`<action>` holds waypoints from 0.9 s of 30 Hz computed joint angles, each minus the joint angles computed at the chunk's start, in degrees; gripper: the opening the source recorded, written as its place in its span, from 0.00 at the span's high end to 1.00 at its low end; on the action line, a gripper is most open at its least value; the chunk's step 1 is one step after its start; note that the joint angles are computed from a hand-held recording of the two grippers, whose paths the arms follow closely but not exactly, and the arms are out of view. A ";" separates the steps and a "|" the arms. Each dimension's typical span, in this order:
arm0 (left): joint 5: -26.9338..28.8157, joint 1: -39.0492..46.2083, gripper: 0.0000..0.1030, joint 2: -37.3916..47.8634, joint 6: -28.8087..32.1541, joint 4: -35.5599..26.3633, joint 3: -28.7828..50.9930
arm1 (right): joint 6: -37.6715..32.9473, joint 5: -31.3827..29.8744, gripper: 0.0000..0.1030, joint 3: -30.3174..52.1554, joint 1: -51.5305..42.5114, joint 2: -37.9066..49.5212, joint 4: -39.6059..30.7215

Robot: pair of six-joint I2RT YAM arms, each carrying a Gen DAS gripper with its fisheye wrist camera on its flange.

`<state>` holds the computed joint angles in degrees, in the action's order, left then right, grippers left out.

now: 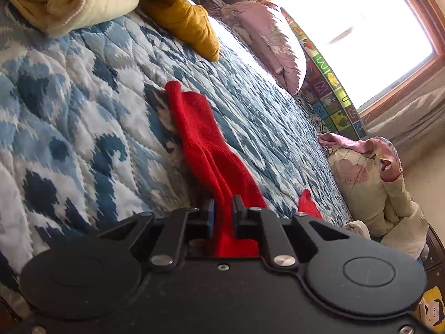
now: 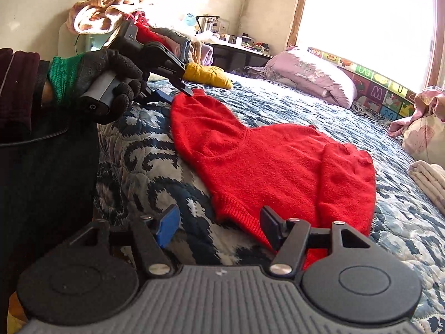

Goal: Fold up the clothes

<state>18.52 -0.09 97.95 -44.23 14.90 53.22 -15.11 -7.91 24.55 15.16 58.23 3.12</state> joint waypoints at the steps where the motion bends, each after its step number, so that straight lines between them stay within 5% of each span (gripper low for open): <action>1: 1.27 -0.68 0.95 -0.78 -0.07 2.31 -0.84 | -0.37 -0.84 0.38 0.01 -0.06 -0.05 -0.30; 7: 1.85 -9.61 0.96 -4.50 8.42 4.40 -0.26 | 4.74 -8.06 0.39 0.14 -5.33 -0.96 0.08; 14: -5.43 -25.04 0.96 -1.94 24.44 -1.39 7.03 | 34.54 -26.76 0.39 -0.26 -36.01 3.45 12.68; 22: -16.94 -41.47 0.96 10.06 51.75 -11.94 21.13 | 57.11 -35.30 0.38 -2.16 -53.90 18.43 29.96; 23: -17.99 -43.05 0.87 11.84 54.18 -13.56 22.89 | 57.81 -34.61 0.38 -2.23 -53.40 19.77 31.04; 26: -16.60 -45.75 0.35 12.35 55.87 -12.09 21.48 | 57.51 -34.53 0.38 -1.76 -52.90 21.20 31.22; 27: -15.90 -46.03 0.35 11.62 56.19 -11.57 20.38 | 57.08 -34.73 0.38 -1.51 -52.89 21.21 30.79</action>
<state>2.62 -46.12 109.57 11.96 3.33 73.61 41.97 -42.64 23.04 -37.72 79.45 33.90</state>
